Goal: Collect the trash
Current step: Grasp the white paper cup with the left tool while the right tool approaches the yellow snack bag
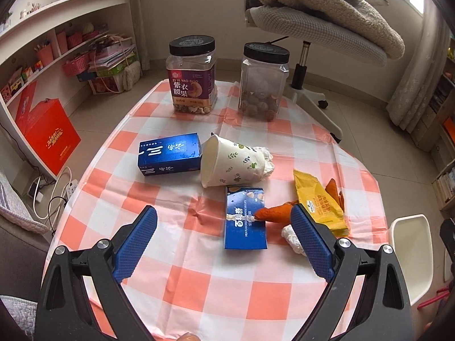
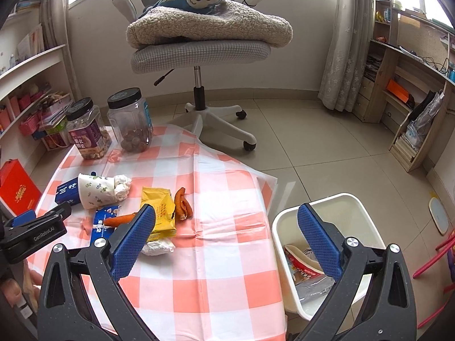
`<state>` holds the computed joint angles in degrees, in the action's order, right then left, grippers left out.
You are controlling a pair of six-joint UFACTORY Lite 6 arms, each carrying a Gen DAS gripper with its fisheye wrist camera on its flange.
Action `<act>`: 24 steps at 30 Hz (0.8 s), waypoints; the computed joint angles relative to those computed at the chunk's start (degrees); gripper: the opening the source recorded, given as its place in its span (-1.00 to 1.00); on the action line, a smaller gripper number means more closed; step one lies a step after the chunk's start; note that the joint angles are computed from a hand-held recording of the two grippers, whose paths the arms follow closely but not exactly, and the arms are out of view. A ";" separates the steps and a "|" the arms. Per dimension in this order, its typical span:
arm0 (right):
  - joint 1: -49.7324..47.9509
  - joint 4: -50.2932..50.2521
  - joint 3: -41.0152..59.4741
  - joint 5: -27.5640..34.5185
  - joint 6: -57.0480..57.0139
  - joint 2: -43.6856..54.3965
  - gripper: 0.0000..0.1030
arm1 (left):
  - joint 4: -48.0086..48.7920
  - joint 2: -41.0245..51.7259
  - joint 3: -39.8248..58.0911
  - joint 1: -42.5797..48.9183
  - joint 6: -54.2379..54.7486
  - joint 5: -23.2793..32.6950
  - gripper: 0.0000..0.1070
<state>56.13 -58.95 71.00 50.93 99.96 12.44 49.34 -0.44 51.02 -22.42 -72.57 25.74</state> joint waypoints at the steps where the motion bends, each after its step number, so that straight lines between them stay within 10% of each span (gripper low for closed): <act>1: -0.51 0.60 0.28 -0.78 -0.62 0.31 0.86 | -1.23 1.94 1.34 1.41 3.80 -0.87 0.72; 12: -7.76 9.17 3.34 -9.35 -9.86 1.50 0.86 | -19.01 42.73 51.50 2.20 69.76 19.63 0.72; 18: -10.06 13.39 5.56 -11.18 -15.06 2.99 0.86 | -23.68 65.02 80.13 3.39 80.53 32.52 0.63; 20: -10.84 15.13 5.94 -11.90 -16.73 3.33 0.86 | -27.26 65.52 79.00 5.14 80.00 32.99 0.17; 24: -12.83 21.13 5.64 -15.65 -20.71 3.45 0.86 | -30.19 51.13 56.85 8.02 75.48 24.33 0.01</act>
